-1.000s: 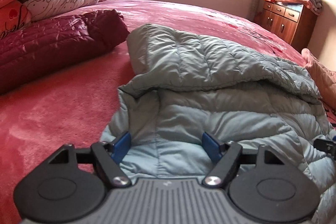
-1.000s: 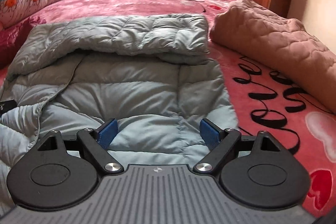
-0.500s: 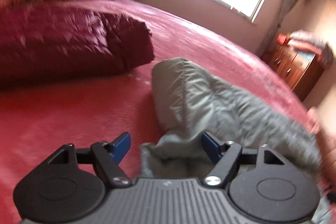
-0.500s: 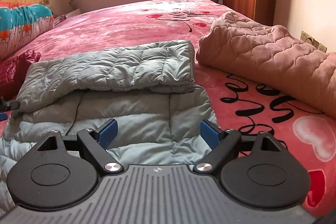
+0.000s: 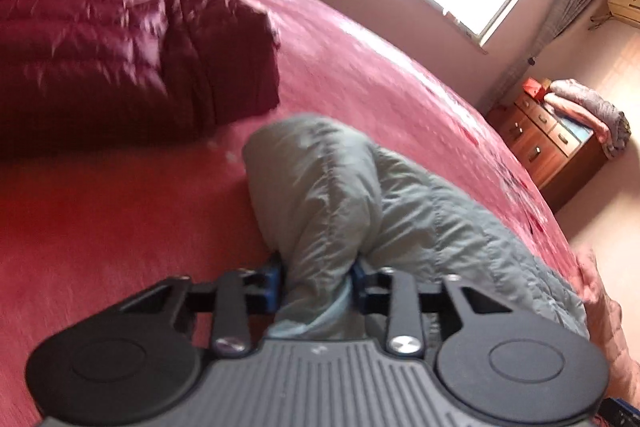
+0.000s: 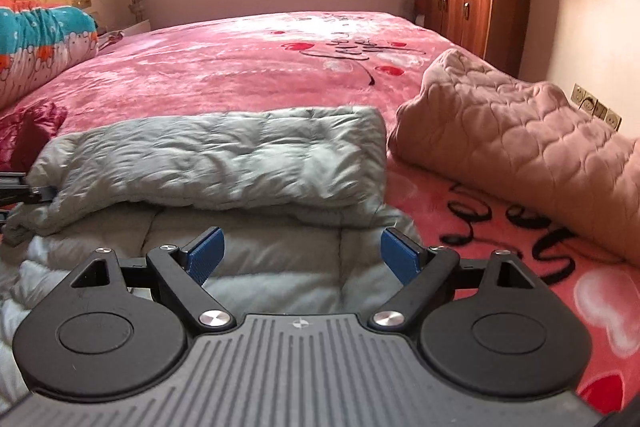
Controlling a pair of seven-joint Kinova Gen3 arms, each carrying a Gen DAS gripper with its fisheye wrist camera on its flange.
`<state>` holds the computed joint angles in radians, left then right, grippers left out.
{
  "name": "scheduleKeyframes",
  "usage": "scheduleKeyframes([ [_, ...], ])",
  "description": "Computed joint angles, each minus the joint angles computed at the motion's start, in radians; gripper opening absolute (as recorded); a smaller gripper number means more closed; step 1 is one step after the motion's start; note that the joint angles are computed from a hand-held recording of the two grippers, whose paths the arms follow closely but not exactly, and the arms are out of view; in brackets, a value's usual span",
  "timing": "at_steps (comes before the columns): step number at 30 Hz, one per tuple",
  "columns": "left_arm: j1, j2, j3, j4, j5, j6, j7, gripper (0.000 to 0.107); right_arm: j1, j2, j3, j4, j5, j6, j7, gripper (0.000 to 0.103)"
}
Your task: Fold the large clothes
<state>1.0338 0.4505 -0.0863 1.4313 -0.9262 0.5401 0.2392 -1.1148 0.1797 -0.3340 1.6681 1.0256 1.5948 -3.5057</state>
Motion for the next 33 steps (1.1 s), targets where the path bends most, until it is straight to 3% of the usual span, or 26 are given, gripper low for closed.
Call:
scheduleKeyframes([
  [4,-0.003,-0.012,-0.013,0.029,-0.008,-0.035,0.048,0.027,0.05,-0.014,0.023,0.02,0.015,-0.048,0.008,0.103],
  [10,-0.015,-0.001,0.003,0.011,0.009,-0.035,-0.001,0.029,0.123,-0.017,0.046,0.033,0.038,-0.118,0.009,0.103],
  [14,-0.034,-0.01,0.0,0.026,0.046,-0.069,-0.022,0.042,0.146,-0.009,0.046,0.036,0.053,-0.181,0.065,0.103],
  [20,0.005,-0.01,-0.03,0.013,0.018,-0.021,-0.004,0.052,0.136,0.036,0.075,-0.002,0.113,-0.175,0.046,0.103],
  [24,-0.013,0.002,0.005,-0.015,0.028,0.033,-0.041,0.054,0.151,0.058,0.095,-0.021,0.146,-0.231,0.114,0.103],
  [29,-0.03,0.005,0.019,-0.016,0.055,0.041,-0.057,0.058,0.194,0.107,0.131,-0.073,0.046,-0.288,0.217,0.103],
  [33,-0.027,0.018,0.026,-0.034,0.056,0.066,-0.101,0.062,0.199,0.113,0.16,-0.05,-0.001,-0.337,0.17,0.103],
])
